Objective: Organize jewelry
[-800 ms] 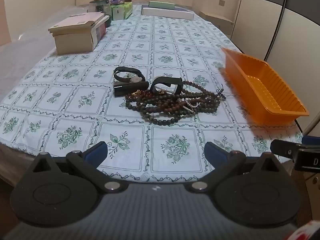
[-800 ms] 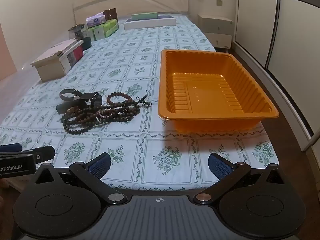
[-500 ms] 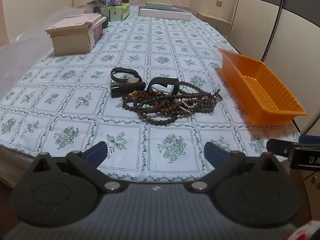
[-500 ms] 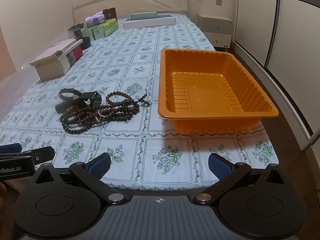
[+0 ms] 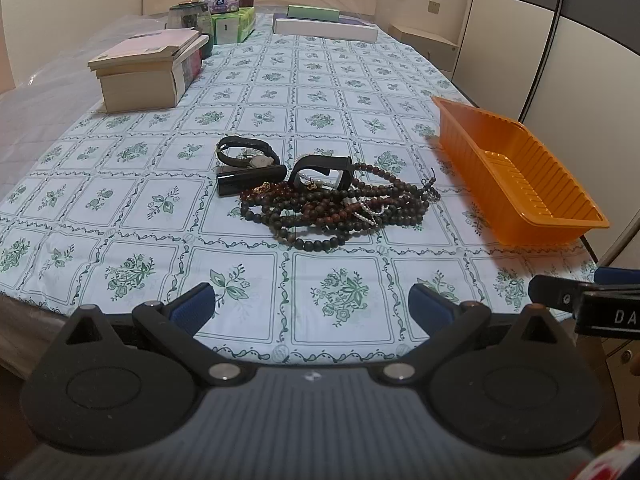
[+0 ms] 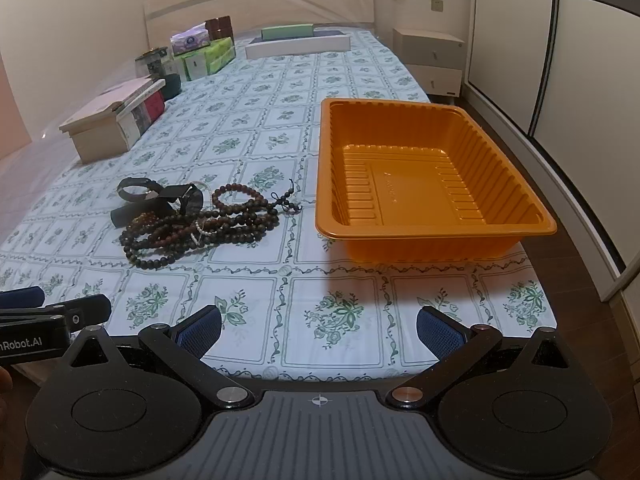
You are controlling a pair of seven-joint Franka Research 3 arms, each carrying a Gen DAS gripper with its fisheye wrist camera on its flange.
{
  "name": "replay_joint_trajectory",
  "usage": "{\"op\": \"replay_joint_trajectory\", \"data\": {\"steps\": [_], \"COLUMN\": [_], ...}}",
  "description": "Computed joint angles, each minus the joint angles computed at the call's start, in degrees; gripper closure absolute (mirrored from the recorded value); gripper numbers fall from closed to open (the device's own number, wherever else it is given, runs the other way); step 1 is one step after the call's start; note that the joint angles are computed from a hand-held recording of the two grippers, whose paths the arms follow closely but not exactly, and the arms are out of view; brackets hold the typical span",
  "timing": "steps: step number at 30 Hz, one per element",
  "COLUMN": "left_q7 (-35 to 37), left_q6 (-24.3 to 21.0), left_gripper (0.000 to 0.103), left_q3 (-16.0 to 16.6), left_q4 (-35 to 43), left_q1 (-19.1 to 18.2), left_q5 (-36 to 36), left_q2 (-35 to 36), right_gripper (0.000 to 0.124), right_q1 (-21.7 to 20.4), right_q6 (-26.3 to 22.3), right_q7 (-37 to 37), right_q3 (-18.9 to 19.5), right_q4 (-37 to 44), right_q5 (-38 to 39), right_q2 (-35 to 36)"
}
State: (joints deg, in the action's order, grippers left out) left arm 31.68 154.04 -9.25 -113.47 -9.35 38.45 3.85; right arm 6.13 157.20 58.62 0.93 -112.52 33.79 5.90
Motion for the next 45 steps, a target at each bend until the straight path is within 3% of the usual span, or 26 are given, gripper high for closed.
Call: {"op": "replay_joint_trajectory", "data": {"steps": [45], "left_q7": [0.92], "left_q6": [0.62], "left_gripper": [0.001], "left_q3": [-0.04], "left_q4": [0.46], "left_q1": [-0.17], "left_q5": [-1.00], "left_q2": [0.25], "right_gripper": [0.021], "right_q1": [0.10], "right_q6": [0.73], "right_q7": [0.97], "right_q3": [0.03], "right_q4": [0.47], "right_q5": [-0.31], "right_q2": [0.19]}}
